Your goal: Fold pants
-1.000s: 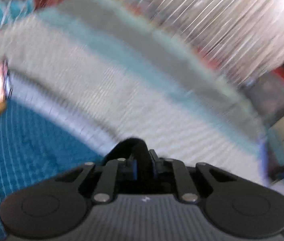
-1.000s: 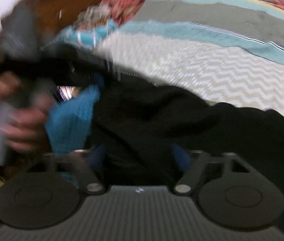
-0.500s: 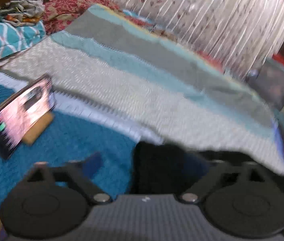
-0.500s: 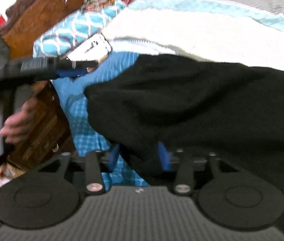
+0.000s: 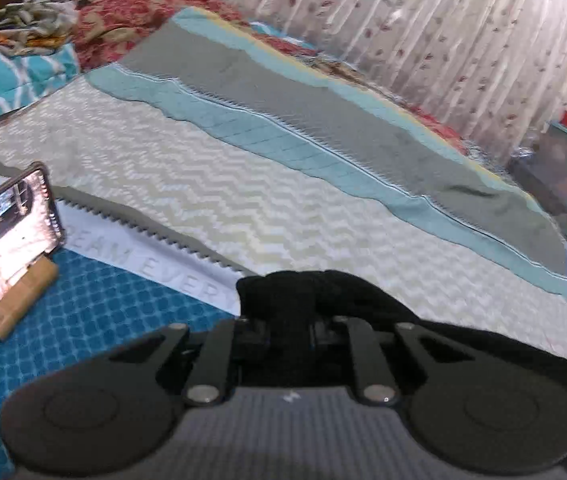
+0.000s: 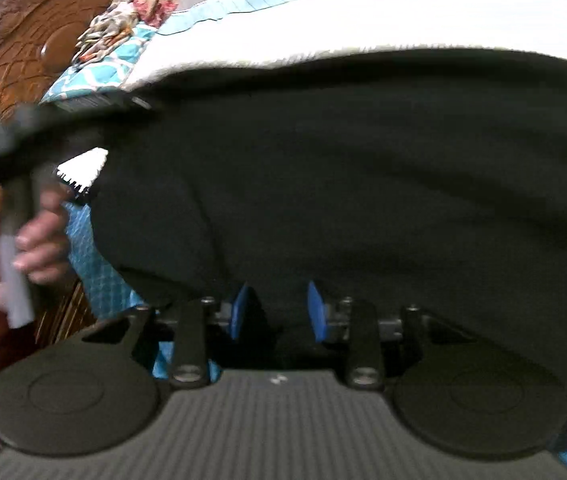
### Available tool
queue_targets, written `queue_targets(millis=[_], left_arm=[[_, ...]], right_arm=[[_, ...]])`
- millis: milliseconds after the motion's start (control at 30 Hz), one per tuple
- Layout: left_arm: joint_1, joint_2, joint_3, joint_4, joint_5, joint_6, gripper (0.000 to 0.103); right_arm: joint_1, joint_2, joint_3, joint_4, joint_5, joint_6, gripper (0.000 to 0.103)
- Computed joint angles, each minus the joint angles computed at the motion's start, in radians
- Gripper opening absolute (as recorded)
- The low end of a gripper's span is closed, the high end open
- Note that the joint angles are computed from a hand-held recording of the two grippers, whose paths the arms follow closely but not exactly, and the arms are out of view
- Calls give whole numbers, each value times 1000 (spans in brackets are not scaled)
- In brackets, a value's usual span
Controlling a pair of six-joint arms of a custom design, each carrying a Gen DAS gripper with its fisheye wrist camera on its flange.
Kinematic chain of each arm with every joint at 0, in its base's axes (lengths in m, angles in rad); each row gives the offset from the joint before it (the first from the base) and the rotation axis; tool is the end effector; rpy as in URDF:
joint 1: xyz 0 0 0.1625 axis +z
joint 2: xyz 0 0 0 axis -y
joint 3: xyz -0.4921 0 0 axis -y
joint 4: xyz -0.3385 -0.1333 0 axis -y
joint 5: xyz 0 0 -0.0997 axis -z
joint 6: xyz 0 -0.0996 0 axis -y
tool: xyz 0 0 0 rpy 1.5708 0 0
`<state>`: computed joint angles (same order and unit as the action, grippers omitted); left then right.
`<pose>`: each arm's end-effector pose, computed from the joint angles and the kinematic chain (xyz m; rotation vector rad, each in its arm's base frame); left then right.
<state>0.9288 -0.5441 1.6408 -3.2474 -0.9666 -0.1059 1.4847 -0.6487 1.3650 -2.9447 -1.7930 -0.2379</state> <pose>-0.2694 -0.6774 0.1021 0.4565 2.5767 -1.0203 0.0434 -0.7924 0.2216 0.1020 -2.6943 0.8587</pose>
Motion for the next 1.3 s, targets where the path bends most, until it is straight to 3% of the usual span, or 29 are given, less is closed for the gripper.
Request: queue_targets(millis=[67, 167, 300, 433, 533, 600, 700, 767, 833, 933, 1033, 1200, 1300], left_arm=[[-4, 40, -33, 85, 84, -7, 18], [-16, 48, -18, 115, 143, -37, 45], [-18, -55, 104, 21, 41, -138, 55], [-69, -96, 156, -100, 70, -169, 46], [-89, -97, 159, -110, -42, -148, 44], [-110, -75, 147, -72, -68, -109, 44], [-139, -28, 130, 6, -5, -70, 44], [-146, 2, 103, 150, 115, -118, 43], [-137, 19, 92, 239, 198, -164, 31], [-146, 5, 102, 249, 216, -188, 31], [-164, -21, 94, 293, 192, -285, 33], [-209, -4, 68, 211, 132, -201, 37], [-227, 42, -4, 290, 53, -180, 39]], right_arm=[[-2, 29, -35, -15, 31, -41, 36], [-3, -2, -10, -3, 48, -44, 36], [-26, -84, 129, -130, 89, -73, 37], [-56, -124, 217, -260, 130, -13, 39], [-66, -102, 184, -246, 142, 40, 38], [-61, -87, 172, -219, 137, 17, 38], [-55, -70, 157, -177, 91, -34, 37], [-72, -80, 184, -204, 114, -51, 35], [-90, -104, 215, -224, 145, -22, 35], [-113, -147, 277, -296, 156, -3, 35], [-160, -215, 411, -513, 191, 25, 37], [-282, -329, 630, -956, 189, 175, 42], [-374, -383, 737, -1148, 150, 296, 43]])
